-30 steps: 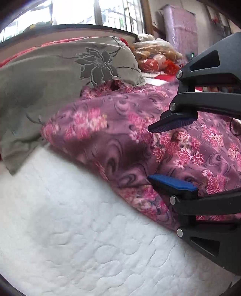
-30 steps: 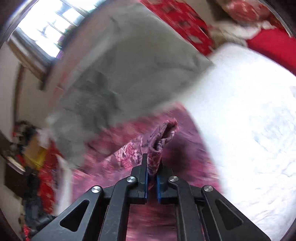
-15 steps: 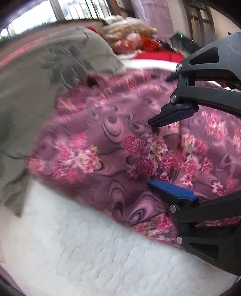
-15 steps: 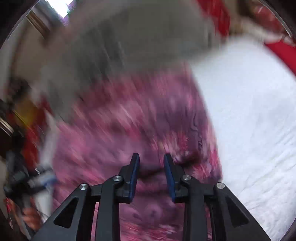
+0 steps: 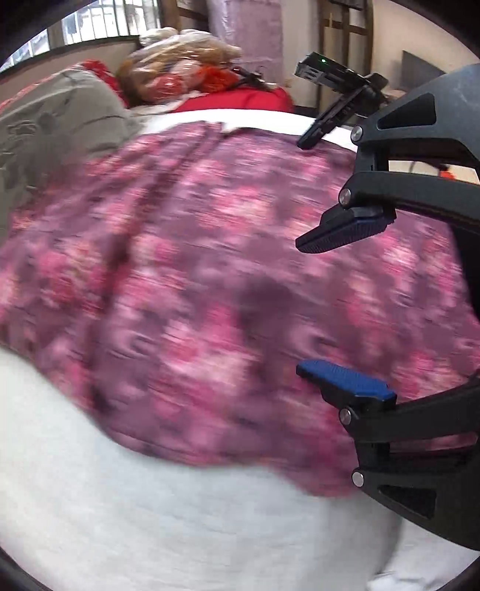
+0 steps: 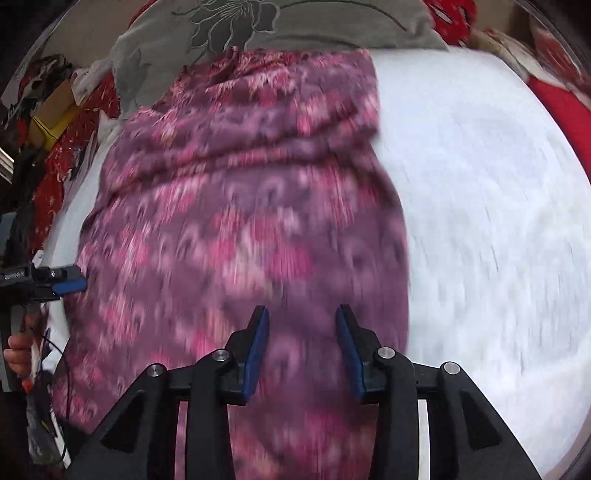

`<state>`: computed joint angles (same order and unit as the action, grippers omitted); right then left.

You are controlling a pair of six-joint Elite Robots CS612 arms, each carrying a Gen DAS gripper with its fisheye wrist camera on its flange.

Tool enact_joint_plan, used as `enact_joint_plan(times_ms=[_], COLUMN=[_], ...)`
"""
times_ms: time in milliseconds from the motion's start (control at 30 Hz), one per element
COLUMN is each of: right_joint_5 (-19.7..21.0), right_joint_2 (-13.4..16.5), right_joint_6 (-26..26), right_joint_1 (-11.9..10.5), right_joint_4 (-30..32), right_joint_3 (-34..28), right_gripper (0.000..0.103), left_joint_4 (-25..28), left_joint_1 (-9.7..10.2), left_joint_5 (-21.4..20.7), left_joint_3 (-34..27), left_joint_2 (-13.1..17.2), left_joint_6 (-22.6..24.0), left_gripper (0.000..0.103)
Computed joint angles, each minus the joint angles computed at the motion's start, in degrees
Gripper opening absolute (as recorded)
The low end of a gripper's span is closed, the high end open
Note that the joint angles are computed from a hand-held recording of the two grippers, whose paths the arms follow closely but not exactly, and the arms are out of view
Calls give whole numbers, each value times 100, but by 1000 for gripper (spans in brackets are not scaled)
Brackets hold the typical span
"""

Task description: Fold small clothes

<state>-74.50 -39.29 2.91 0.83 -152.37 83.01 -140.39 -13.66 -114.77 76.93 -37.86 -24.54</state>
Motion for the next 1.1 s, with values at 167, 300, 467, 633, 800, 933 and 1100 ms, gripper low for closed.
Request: enact_joint_plan(times_ms=[167, 300, 467, 633, 800, 933, 1100], right_joint_5=[111, 237, 307, 734, 1409, 1610, 1881], right_joint_2=[-460, -638, -644, -502, -367, -330, -226], right_joint_6=[76, 242, 398, 485, 478, -255, -343], right_joint_1=[-131, -257, -368, -470, -553, -481, -466], right_joint_4=[-562, -965, -1112, -1067, -1474, -962, -811], right_joint_3=[949, 1447, 1788, 1915, 1975, 1859, 1754], right_gripper=[40, 44, 49, 50, 70, 63, 5], left_joint_4=[-277, -513, -539, -462, -379, -263, -51], left_joint_1=[80, 189, 207, 217, 150, 20, -242], left_joint_5=[-26, -7, 84, 32, 112, 515, 1478], left_joint_3=[773, 1261, 1641, 1849, 1913, 1983, 2061], left_joint_2=[-403, -620, -799, -932, -1010, -1104, -1264], left_joint_6=[-34, -120, 93, 382, 391, 564, 978], left_gripper=[59, 59, 59, 60, 63, 62, 22])
